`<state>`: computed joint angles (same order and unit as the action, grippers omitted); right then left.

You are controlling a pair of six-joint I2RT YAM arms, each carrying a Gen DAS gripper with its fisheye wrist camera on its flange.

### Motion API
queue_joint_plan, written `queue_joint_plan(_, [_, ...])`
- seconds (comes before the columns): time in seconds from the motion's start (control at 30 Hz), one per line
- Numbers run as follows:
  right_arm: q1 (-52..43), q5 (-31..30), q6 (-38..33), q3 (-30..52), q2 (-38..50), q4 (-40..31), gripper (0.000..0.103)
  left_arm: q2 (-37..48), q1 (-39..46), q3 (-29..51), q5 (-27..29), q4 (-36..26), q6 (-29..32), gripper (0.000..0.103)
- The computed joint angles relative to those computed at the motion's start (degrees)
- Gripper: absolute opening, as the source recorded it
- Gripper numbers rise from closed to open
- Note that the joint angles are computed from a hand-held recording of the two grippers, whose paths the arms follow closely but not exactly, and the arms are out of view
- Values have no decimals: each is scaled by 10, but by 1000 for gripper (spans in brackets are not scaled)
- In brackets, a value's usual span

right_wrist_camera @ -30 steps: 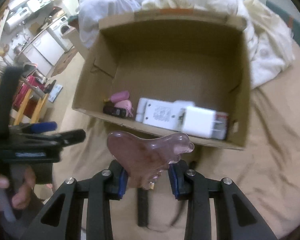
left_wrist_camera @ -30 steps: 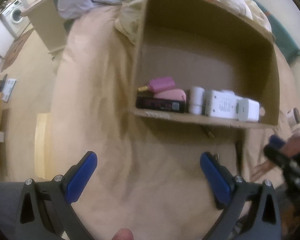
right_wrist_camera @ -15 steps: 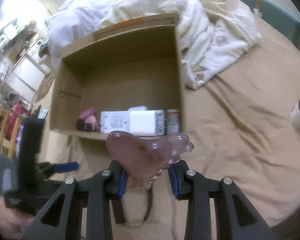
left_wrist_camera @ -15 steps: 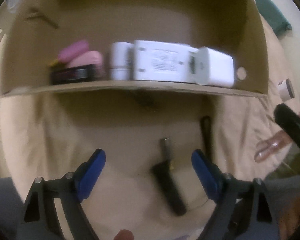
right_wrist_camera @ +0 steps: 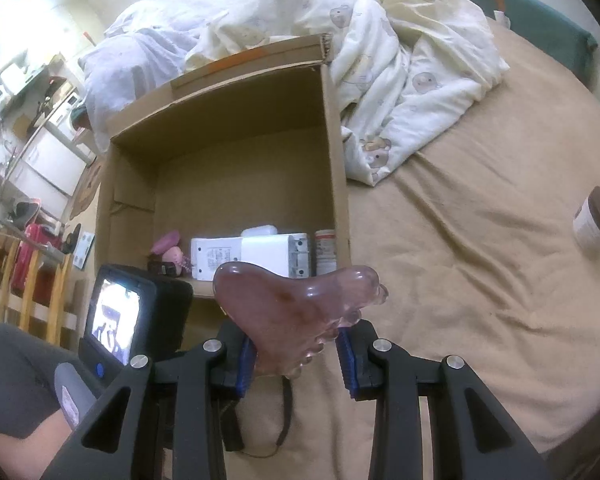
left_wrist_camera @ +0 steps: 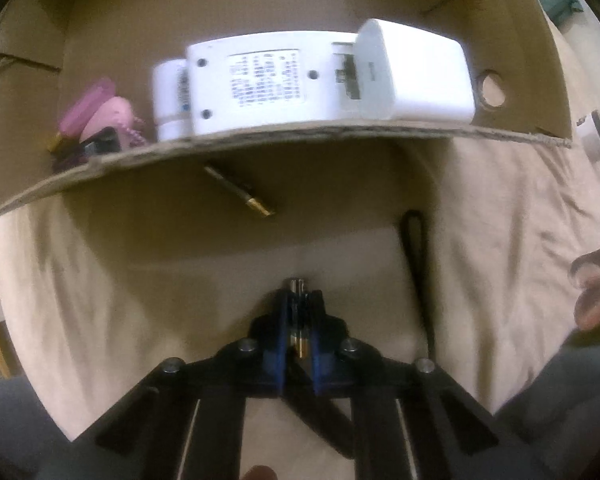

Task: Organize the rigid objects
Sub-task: 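Grasp the gold-tipped battery with the left tool while the right tool holds the pink piece, then lower the pink piece into the box with the right tool while the left tool lowers the battery in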

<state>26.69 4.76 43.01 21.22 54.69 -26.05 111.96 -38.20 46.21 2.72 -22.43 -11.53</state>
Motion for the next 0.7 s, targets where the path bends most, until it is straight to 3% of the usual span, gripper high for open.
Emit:
queue_joint_plan(0.33, [18,-3,1,4,32,17,36,-120,77,-57,-24,-15,39,9])
queue_joint_plan(0.7, [29,-14,7,3,32,28,36,-331,208,-88,15,-115,141,9])
